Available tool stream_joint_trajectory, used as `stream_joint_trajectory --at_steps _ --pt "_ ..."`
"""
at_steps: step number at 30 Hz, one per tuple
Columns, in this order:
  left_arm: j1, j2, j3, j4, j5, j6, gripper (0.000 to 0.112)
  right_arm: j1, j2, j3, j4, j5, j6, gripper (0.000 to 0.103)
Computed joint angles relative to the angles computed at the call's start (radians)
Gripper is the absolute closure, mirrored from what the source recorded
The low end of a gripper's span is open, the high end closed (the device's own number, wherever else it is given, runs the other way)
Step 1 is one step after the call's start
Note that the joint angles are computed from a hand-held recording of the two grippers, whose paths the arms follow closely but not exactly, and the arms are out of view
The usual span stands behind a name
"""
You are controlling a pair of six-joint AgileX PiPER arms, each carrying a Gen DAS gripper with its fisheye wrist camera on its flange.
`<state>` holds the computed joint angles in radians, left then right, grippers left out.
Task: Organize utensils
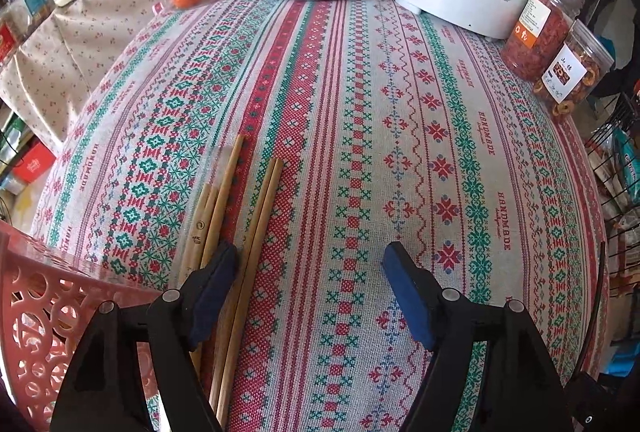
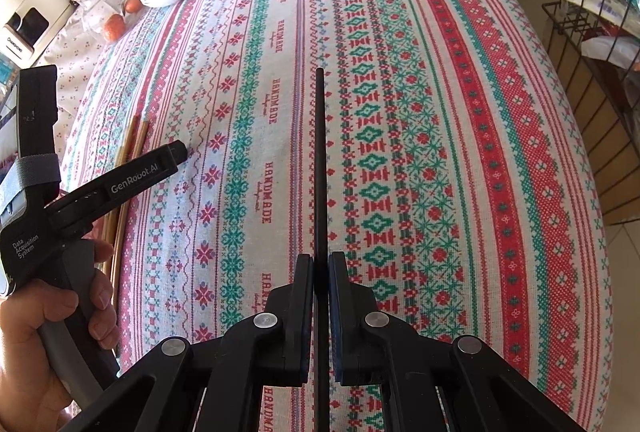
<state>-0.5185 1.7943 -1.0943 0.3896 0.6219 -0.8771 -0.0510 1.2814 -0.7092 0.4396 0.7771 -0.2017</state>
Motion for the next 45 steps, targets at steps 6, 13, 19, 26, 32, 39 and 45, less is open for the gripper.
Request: stream_joint_trajectory --at_steps 6,13,19,26,32,39,45 --pt "0.0 -0.012 -0.008 -0.034 0.022 0.057 0.076 0.052 0.01 -0.004 -0.028 -0.009 0.031 0.098" --pt "0.01 -0.013 -0.022 -0.081 0.062 0.14 0.101 0.075 0.014 -0.008 -0.041 -0.017 0.041 0.098" --pt "0.005 -0.018 -0.029 -0.113 0.092 0.181 0.103 0.082 0.012 -0.01 -0.051 -0.019 0.051 0.098" --pt "0.006 -0.055 0.003 -0.185 0.104 0.235 0.103 0.087 0.0 -0.013 -0.056 -0.017 0.059 0.098" --pt "0.001 -0.109 0.051 -0.239 0.111 0.279 0.103 0.117 -0.008 -0.022 -0.067 -0.018 0.087 0.098" --pt "-0.004 -0.193 0.104 -0.272 0.125 0.322 0.103 0.16 -0.011 -0.031 -0.094 -0.025 0.131 0.098" --pt "0.005 -0.259 0.145 -0.318 0.135 0.383 0.103 0.198 -0.011 -0.039 -0.118 -0.028 0.173 0.098"
